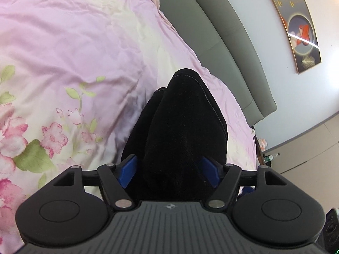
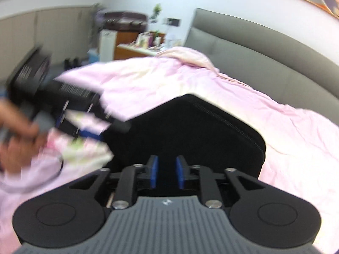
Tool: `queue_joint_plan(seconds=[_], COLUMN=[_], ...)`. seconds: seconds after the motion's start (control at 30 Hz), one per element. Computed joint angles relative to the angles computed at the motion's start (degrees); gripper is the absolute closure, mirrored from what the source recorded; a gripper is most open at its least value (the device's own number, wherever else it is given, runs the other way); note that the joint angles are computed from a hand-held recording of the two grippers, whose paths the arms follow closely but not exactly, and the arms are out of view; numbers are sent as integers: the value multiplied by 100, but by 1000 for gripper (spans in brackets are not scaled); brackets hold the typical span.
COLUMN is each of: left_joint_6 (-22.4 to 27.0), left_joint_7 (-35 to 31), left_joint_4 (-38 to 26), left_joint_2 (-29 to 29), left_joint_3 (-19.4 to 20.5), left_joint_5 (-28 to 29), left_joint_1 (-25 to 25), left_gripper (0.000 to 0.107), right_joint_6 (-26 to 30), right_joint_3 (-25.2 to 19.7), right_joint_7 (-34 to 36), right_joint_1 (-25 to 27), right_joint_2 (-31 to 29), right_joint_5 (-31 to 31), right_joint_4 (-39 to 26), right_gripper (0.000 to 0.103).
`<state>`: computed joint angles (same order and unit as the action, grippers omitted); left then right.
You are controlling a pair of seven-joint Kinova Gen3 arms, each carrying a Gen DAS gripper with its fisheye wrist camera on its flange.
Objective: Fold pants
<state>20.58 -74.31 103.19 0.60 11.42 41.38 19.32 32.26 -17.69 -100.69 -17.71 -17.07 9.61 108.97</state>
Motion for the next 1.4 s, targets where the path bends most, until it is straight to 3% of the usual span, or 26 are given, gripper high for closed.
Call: queue_joint_plan(seconds=[0.07, 0.13, 0.2, 0.3, 0.37, 0.6, 0.73, 0.9, 1.0, 1.13, 1.27, 1.4], left_joint_6=[-33, -10, 64, -3, 26, 88, 226, 225, 196, 197, 196, 221], left_joint_7=[-321, -379, -315, -684, -896, -535, -374, 255, 267, -54, 26, 180], left_joint_4=[38, 48, 33, 195, 245, 162, 83, 12, 74, 123, 111, 97], left_joint_2=[70, 116, 173, 172, 166, 214, 255, 277, 252, 240, 196, 167], left_joint_3=[16, 38, -147, 216, 183, 60, 45, 39, 32, 62, 60, 42], left_joint_5=[352, 393, 332, 878, 1138, 687, 500, -189, -166, 163, 45, -81], left_joint_1=[-22, -31, 142, -274, -291, -146, -180, -128, -177, -246, -188, -155], left_gripper=[30, 41, 48, 49, 49, 49, 45, 43, 43, 38, 38, 38], right_joint_6=[146, 239, 420, 766, 929, 1451, 1907, 2831, 2577, 2109, 1445, 1155], right_joint_3=[-134, -237, -160, -78, 158, 631, 914, 1588, 1397, 1154, 1069, 973], right_joint_7=[-185, -225, -443, -914, -838, 134, 761, 620, 2, -154, -164, -321], right_joint_1=[259, 551, 562, 509, 391, 170, -233, -856, -701, -632, -479, -224], right_joint_2=[224, 468, 718, 1278, 1655, 2909, 3528, 4529, 4578, 4265, 3464, 2522], right_joint_5=[24, -38, 72, 390, 278, -275, -413, -521, -506, -114, -130, -314], right_joint_4=[-340, -619, -924, -1540, -1941, -3400, -4320, -5351, -5081, -4606, -3716, -2782], right_gripper=[73, 66, 66, 58, 54, 55, 56, 58, 58, 57, 57, 57])
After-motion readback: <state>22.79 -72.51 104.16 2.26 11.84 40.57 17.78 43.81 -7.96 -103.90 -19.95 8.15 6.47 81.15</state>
